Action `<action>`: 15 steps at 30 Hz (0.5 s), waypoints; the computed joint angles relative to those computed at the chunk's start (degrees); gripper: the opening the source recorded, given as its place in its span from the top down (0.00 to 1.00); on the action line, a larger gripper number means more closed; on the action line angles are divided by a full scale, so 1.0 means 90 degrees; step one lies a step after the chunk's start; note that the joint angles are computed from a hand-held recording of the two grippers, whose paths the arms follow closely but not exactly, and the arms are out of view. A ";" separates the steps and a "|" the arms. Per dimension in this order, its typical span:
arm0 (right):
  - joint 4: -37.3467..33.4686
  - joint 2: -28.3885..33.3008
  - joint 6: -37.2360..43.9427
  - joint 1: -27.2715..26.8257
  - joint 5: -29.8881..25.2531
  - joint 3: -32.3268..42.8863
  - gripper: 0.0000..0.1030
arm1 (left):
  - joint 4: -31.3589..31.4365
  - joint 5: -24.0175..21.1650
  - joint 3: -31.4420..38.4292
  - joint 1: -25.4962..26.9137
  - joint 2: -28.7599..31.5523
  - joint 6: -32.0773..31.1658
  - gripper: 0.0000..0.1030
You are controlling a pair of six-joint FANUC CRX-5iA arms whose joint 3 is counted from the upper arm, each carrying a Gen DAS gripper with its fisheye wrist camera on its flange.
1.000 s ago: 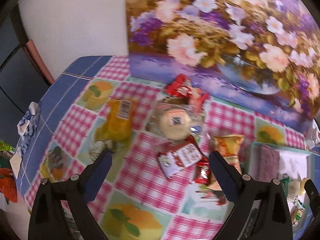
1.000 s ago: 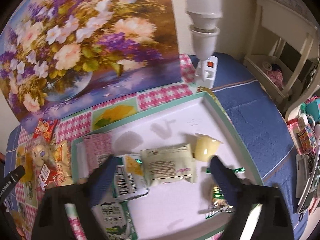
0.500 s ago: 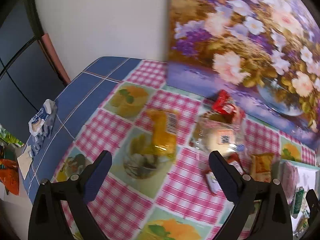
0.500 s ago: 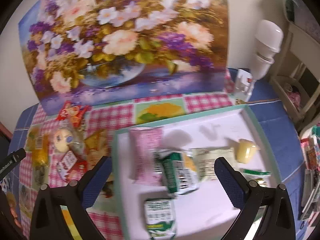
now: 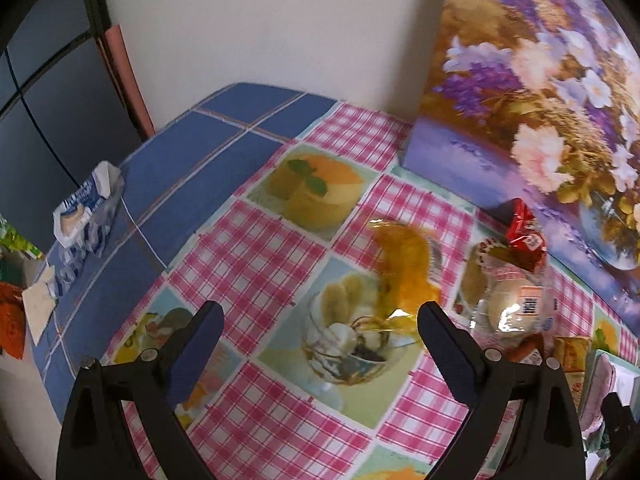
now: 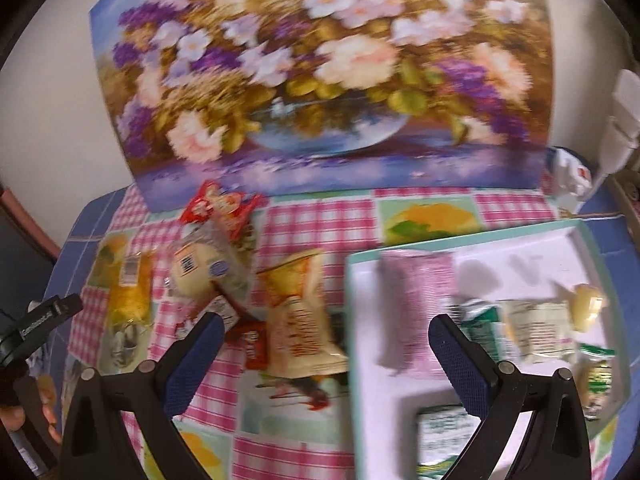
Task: Organize snacks
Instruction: 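Withdraw both open grippers from the tray toward the snack pile, then grasp the yellow barcode bag with the left gripper while the right grasps the DALIYUAN pastry bag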
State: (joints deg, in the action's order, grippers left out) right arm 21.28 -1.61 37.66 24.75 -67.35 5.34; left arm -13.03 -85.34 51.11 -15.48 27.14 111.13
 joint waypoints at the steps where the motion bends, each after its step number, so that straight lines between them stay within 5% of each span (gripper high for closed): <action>1: -0.0054 0.0034 0.0034 0.0019 0.0073 0.0003 0.00 | 0.0077 0.0029 -0.0042 0.0043 0.0004 -0.0004 0.05; 15: 0.0075 0.0204 -0.0002 0.0052 0.0563 -0.0250 0.03 | 0.0685 0.0814 -0.0549 0.0199 0.0012 -0.0072 0.05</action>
